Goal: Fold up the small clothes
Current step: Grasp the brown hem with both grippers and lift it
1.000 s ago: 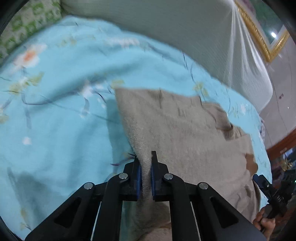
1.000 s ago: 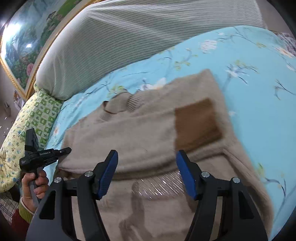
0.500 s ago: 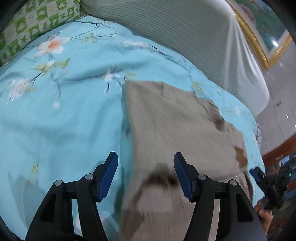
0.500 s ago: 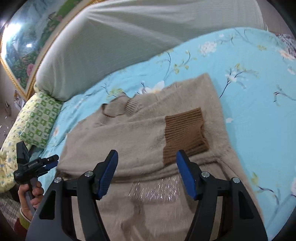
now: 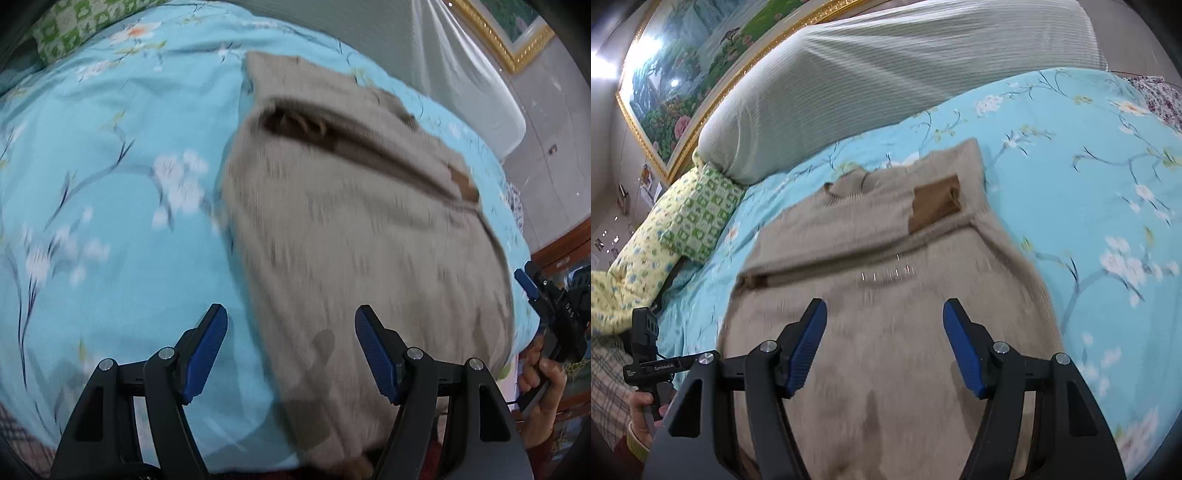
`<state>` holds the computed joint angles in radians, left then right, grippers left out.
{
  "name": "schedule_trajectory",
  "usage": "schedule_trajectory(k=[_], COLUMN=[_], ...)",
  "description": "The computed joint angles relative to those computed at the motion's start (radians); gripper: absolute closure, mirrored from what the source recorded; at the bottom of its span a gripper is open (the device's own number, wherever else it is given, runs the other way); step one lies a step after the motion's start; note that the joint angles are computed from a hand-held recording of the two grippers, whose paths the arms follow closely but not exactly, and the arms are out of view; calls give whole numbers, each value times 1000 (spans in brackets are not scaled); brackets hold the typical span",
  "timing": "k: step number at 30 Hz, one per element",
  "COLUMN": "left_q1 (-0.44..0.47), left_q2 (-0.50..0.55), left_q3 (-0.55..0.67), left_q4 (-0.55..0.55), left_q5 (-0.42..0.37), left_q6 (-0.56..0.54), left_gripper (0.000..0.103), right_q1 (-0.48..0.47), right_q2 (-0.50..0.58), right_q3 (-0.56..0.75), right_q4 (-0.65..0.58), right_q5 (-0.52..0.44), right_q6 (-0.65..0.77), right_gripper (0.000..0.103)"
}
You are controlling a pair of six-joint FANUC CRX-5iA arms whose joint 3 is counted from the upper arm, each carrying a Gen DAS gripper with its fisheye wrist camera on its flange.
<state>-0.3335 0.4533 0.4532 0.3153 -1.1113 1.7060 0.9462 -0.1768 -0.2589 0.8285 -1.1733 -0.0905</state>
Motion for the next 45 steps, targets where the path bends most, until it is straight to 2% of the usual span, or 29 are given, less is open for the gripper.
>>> schedule_trajectory(k=[5,8,10,12,14,15,16,17,19,20,24,25,27,29,31,33,34,35,36,37,41,43,45], left_q1=[-34,-69,-97,-127,-144,-138,-125,-103,-68,-44,-10,-2,5,9,-8,-40,-55,-64,-58,-51,-26,-20,-24], left_q2=[-58,-43,-32,-39,-58,-80,-100,-129,-168,-195,-242,-242,-232,-234,-222,-210,-210,-208,-210,-214,-196,-186,-178], left_q3=[-86,-58,-31,-19,-31,-65,-102,-158,-236,-294,-399,-413,-438,-476,-453,-410,-391,-375,-383,-395,-397,-403,-396], left_q4=[-4,-41,-100,-187,-246,-237,-208,-163,-96,-41,63,89,159,238,218,134,88,63,91,120,141,170,162], left_q5=[-14,-35,-59,-71,-64,-45,-26,1,33,58,93,92,98,116,122,125,126,117,114,116,73,66,50], left_q6=[-17,-10,3,3,-8,-33,-57,-86,-126,-161,-240,-253,-283,-331,-308,-273,-261,-274,-297,-316,-299,-300,-294], left_gripper=[28,22,22,29,59,66,79,88,90,91,89,85,69,44,39,42,63,96,92,92,87,87,86], right_q1=[89,143,180,212,252,268,283,303,341,366,419,427,442,453,454,446,444,439,435,430,380,354,346], right_q2=[-26,-50,-68,-81,-102,-112,-123,-137,-167,-188,-221,-223,-230,-243,-255,-259,-261,-268,-269,-269,-252,-241,-242], right_q3=[-17,-35,-52,-61,-76,-85,-94,-106,-134,-153,-183,-187,-197,-213,-227,-233,-237,-247,-250,-252,-260,-262,-274], right_q4=[-48,-60,-59,-57,-49,-45,-42,-38,-34,-34,-53,-55,-61,-62,-72,-103,-112,-125,-136,-148,-199,-225,-231], right_q5=[-97,-148,-177,-214,-256,-270,-283,-299,-328,-345,-392,-396,-396,-375,-348,-327,-317,-294,-281,-265,-187,-170,-152], right_q6=[3,-22,-50,-71,-102,-117,-135,-159,-205,-236,-295,-301,-309,-318,-317,-298,-293,-281,-273,-263,-149,-124,-132], right_gripper=[37,37,37,37,37,37,37,37,37,37,37,37,37,37,37,37,37,37,37,37,38,45,63])
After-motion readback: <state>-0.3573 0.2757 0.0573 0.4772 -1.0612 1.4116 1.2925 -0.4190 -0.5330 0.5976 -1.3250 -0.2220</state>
